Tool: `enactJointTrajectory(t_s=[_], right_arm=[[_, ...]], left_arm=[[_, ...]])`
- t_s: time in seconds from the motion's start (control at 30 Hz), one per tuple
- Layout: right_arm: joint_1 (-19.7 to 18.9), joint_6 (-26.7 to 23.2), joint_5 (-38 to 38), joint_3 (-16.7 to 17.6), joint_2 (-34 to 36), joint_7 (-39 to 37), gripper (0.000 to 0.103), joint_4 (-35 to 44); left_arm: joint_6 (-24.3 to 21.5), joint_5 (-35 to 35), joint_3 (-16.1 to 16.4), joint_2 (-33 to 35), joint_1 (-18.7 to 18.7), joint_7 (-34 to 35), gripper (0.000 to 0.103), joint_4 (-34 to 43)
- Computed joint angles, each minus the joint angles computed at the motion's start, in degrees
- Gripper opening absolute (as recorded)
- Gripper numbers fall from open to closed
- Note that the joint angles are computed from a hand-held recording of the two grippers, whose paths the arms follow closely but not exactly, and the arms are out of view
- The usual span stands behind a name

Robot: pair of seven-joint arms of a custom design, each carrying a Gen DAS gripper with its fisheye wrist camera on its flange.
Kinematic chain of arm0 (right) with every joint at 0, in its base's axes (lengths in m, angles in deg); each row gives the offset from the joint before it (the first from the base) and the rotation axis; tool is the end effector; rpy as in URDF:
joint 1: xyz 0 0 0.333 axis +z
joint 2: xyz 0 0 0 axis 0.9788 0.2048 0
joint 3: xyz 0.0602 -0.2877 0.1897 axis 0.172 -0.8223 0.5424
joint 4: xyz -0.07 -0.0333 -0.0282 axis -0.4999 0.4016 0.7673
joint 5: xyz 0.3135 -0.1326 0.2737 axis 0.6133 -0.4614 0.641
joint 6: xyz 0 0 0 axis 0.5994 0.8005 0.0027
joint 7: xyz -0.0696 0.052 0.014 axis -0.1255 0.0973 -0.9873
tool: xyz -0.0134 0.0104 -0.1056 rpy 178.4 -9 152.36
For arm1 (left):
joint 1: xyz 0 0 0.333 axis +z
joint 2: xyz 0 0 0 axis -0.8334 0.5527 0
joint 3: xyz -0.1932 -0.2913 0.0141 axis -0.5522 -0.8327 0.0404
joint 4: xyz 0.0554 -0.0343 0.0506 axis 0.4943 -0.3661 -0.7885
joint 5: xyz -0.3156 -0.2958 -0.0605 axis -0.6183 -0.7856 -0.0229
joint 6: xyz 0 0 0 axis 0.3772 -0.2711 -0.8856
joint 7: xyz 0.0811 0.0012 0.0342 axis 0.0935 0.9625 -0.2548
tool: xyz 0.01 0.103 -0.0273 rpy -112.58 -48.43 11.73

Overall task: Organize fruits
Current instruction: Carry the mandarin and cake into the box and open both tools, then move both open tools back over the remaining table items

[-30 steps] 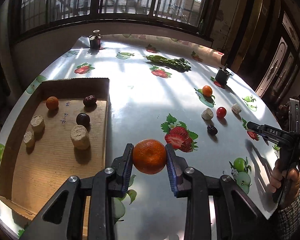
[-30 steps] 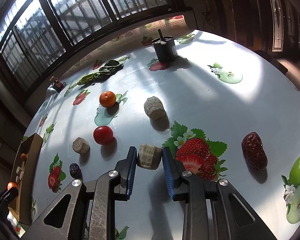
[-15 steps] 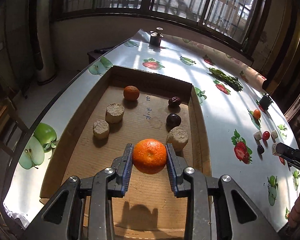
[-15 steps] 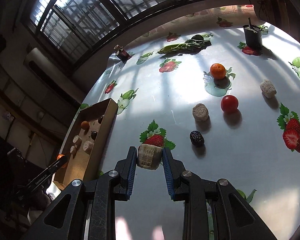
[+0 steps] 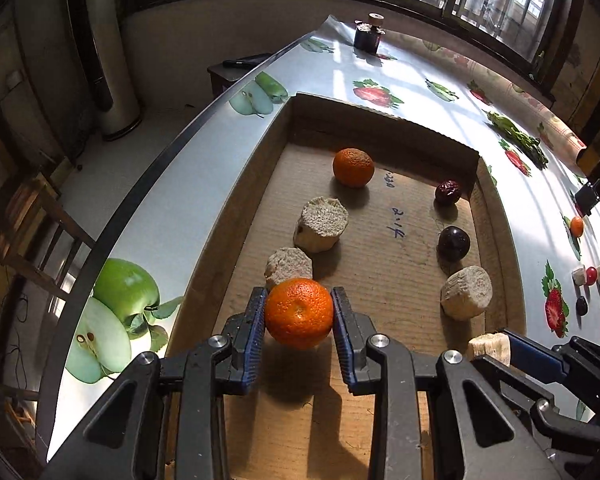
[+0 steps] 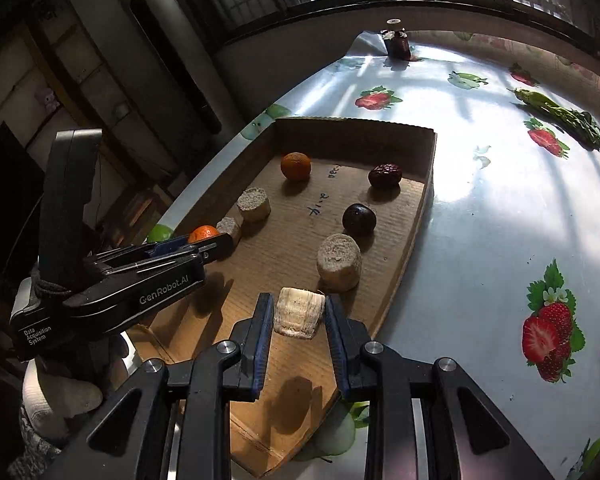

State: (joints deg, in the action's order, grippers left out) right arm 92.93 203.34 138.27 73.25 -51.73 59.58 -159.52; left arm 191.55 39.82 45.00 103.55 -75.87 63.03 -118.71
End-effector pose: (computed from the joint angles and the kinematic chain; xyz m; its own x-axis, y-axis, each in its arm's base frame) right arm 0.5810 0.1916 0.3925 0.3732 -0.8826 -0.2860 -0.8091 -0.1587 -0.5659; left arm 0.6075 -0.3172 0.3858 0.0457 -0.9945 0.0941 -0.8567 -0.0874 -0.5083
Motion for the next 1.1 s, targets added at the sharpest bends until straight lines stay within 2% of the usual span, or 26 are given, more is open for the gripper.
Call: enactJointTrajectory(t_s=[0.1, 0.3, 0.47, 0.53, 0.6, 0.67, 0.7, 0.77, 0.8, 0.9, 0.97, 1.03, 1.1], right_arm=[[1.45, 2.91, -8.09, -0.22, 2.28, 5.51, 0.029, 0.72], [1.43, 6.12, -17.35, 0.19, 3.94, 12.88, 0.029, 0.85], [1.21, 8.31, -23.96, 0.45, 4.64, 18.51, 0.029, 0.7], [0.8, 9.06, -25.32, 0.89, 4.45, 19.62, 0.035, 0.31], [0.18, 9.86, -25.38, 1.59, 3.79, 19.87, 0.043, -0.39], [0.06, 11.28, -25.89, 1.63, 2.51, 20.87, 0.052, -1.68], [-0.55, 11.92, -24.77, 2.25, 1.76, 20.1, 0.053, -2.34], [-2.19, 13.11, -19.06, 4.23, -0.4, 15.59, 0.056, -4.02], [-2.2, 13.87, -16.79, 4.33, -1.52, 13.94, 0.058, -5.0], [-0.54, 16.99, -13.47, 2.59, -5.12, 12.43, 0.066, -8.78], [0.86, 18.97, -11.12, 1.06, -7.41, 11.55, 0.067, -11.34], [1.32, 20.77, -12.05, -0.11, -9.44, 14.02, 0.069, -14.06], [4.06, 21.87, -9.33, -3.43, -11.36, 13.71, 0.07, -16.33]], left_arm=[[1.2, -2.3, -0.69, 0.31, 1.0, 1.9, 0.031, -0.25], [4.52, -8.41, -1.4, 0.74, 2.64, 5.4, 0.034, -1.02], [9.59, -11.05, -0.75, -0.99, 2.62, 5.42, 0.042, -3.78], [11.81, -10.28, 0.41, -2.46, 1.83, 3.43, 0.047, -5.4], [13.14, -5.25, 3.41, -4.35, -0.57, -2.33, 0.055, -6.91], [13.21, 2.56, 5.88, -6.44, -2.68, -10.06, 0.063, -8.11], [13.04, 6.89, 6.8, -7.45, -3.4, -14.13, 0.067, -8.45], [13.09, 16.62, 8.07, -9.54, -4.66, -23.68, 0.083, -9.47], [13.49, 21.57, 8.33, -10.51, -4.95, -28.51, 0.085, -10.03], [14.57, 28.93, 6.86, -12.21, -4.26, -36.03, 0.085, -11.2], [10.94, 32.89, 4.88, -12.97, -4.34, -39.68, 0.085, -11.05], [6.15, 35.09, 2.43, -13.03, -4.47, -40.64, 0.085, -10.24], [2.87, 36.48, -0.02, -12.56, -4.44, -40.5, 0.085, -9.22]])
